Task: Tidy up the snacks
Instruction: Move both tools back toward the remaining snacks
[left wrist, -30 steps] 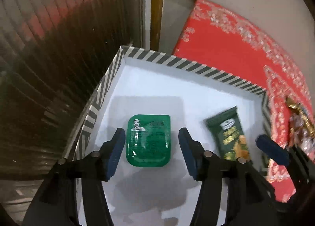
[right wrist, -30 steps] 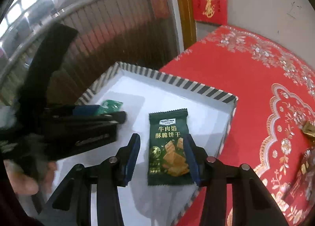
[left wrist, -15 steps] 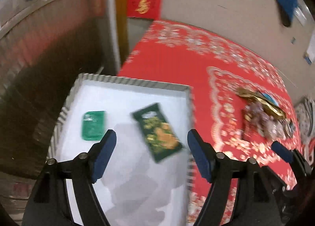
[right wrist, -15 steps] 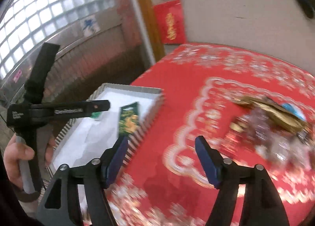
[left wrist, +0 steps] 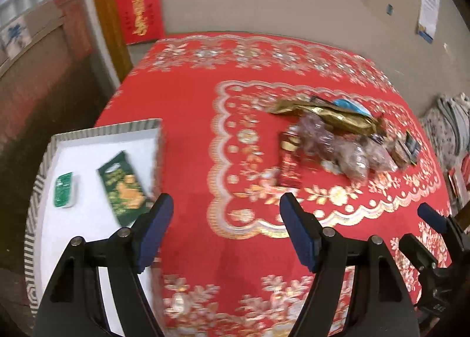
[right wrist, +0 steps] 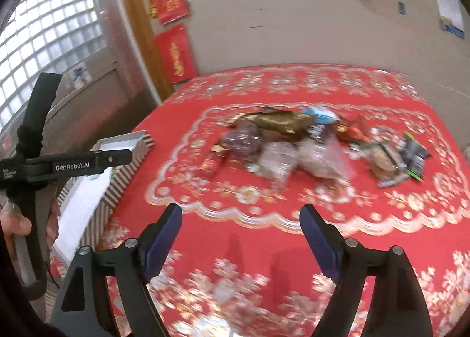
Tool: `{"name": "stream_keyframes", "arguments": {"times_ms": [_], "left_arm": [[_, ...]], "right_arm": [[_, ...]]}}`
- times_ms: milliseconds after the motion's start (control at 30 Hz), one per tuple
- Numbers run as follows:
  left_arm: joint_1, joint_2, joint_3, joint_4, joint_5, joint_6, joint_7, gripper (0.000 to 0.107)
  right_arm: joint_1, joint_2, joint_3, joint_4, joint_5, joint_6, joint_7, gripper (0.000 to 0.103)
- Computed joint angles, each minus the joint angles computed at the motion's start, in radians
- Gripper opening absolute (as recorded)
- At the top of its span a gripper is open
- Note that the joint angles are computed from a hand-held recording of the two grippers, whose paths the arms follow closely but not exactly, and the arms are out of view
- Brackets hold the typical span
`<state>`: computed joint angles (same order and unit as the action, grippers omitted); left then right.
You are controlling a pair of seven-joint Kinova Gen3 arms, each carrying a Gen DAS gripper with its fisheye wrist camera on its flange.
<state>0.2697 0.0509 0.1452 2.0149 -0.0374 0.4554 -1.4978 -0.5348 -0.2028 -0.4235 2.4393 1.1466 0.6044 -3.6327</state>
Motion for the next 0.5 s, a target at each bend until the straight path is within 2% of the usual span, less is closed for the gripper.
{"name": "stream_keyframes", "arguments": {"times_ms": [200, 500], "left_arm": [[0.088, 0.04, 0.009, -0.013, -0.13, -0.012, 0.175, 0.075], [0.14, 0.093, 0.001, -0.048, -0.188, -0.002, 0.256, 0.075]], "right_arm": [[0.049, -0.093, 0.008, 0.079, -0.01, -0.062, -0.028, 0.085], [0.149, -0.123, -0.031, 0.105, -0.04, -0.112, -0.003, 0.086]]}}
